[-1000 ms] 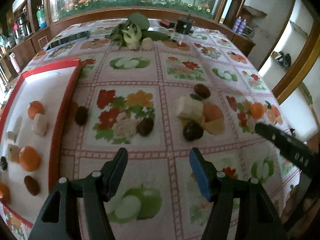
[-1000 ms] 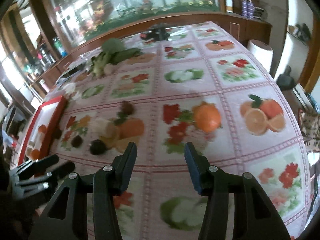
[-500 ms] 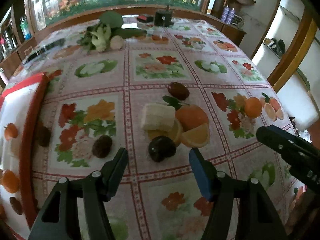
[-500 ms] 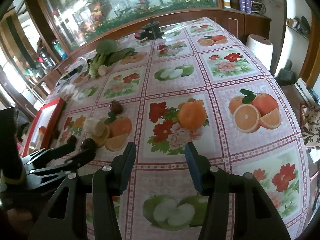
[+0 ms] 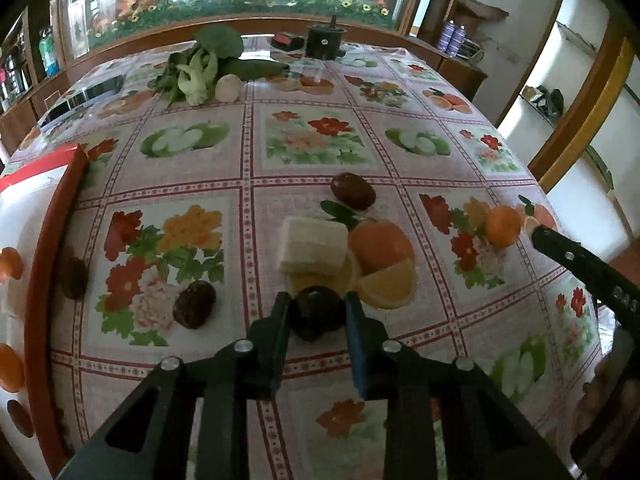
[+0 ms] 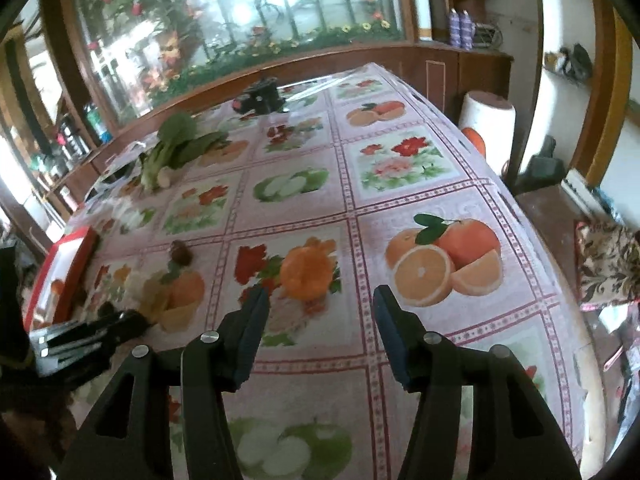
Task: Organize fruits
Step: 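Grasp a dark date with the left tool while the right tool grasps an orange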
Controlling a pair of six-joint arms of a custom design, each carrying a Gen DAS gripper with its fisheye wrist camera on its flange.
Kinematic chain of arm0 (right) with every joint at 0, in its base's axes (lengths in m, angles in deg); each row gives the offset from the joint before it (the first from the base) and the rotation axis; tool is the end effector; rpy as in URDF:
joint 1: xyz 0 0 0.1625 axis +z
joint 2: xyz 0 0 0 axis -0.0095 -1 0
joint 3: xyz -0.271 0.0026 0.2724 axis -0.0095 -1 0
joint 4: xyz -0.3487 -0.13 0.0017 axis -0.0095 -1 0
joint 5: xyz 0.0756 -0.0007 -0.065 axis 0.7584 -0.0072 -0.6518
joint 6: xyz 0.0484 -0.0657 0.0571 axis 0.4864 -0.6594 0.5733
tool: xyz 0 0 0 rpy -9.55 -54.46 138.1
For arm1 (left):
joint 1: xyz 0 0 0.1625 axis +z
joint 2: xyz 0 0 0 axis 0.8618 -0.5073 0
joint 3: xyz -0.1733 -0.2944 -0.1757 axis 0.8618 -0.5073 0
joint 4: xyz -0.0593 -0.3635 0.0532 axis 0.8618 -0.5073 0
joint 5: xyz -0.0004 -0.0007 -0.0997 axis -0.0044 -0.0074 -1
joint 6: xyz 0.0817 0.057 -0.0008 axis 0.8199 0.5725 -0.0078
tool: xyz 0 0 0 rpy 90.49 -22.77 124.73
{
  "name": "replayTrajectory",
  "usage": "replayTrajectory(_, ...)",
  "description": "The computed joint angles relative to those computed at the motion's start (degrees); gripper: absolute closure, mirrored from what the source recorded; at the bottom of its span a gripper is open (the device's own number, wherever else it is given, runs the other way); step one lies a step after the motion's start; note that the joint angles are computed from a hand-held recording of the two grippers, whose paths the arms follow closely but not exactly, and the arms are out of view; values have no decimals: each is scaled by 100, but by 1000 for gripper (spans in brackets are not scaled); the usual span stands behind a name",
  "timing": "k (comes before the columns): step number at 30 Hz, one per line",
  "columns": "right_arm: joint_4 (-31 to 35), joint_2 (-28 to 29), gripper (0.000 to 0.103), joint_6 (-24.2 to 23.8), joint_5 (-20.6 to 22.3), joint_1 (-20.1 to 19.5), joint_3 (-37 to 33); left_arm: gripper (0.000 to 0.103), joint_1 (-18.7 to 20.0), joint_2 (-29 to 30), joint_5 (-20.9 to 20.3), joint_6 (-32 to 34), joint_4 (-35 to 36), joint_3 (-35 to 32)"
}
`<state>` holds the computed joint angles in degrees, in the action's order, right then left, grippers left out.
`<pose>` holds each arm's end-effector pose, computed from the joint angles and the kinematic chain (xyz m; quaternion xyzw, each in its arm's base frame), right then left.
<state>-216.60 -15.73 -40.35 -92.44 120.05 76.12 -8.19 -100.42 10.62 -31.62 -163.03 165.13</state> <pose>0.2813 -0.3849 0.1666 0.0172 -0.8929 0.2975 0.3375 -0.1115 -0.4446 0.1774 0.2237 0.9239 -0.1881 0.2469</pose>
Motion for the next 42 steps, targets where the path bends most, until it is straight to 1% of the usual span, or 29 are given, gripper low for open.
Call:
replayTrajectory(2,157,58,46,-52,110,-85,-88,74,33,-14,-60,-55,22,-25)
replayTrajectory(3,194,124,45,-186,221,-138,-145,74,45,-22,-86,-73,27,-29)
replayTrajectory(6,321,314,45,-283,118,-180,-284,74,62,-32,-124,-48,11,-27)
replayTrajectory(8,508,401,46,-260,87,-242,-381,74,78,-43,-155,-32,-15,-20)
replayTrajectory(9,567,428,49,-271,61,-256,-408,74,91,-50,-179,-27,-37,-16)
replayTrajectory(10,514,503,60,-415,-47,-237,-437,74,103,-57,-203,-26,-56,-12)
replayTrajectory(11,524,519,65,-481,-76,-235,-442,74,116,-67,-233,-32,-73,-8)
replayTrajectory(12,525,540,69,-561,-123,-229,-455,74,121,-77,-252,-47,-81,-4)
replayTrajectory(15,399,500,69,-680,-83,-233,-397,74,117,-135,-280,-84,-67,34)
replayTrajectory(17,308,443,70,-652,-60,-212,-326,74,104,-209,-324,-131,-23,74)
replayTrajectory(20,166,319,70,-569,105,-170,-219,74,54,-348,-354,-170,53,153)
replayTrajectory(22,102,252,70,-519,181,-105,-169,74,44,-462,-455,-203,121,199)
replayTrajectory(25,127,196,70,-402,239,1,-146,74,9,-641,-580,-260,203,286)
replayTrajectory(28,247,193,69,-264,203,136,-143,74,-26,-853,-712,-290,255,396)
replayTrajectory(32,444,245,69,7,215,283,-138,74,-61,-1136,-819,-309,387,523)
replayTrajectory(37,700,394,69,333,292,415,-205,74,-101,-1564,-842,-330,619,683)
replayTrajectory(42,826,720,69,409,395,594,-487,74,-69,-2021,-778,-303,900,765)
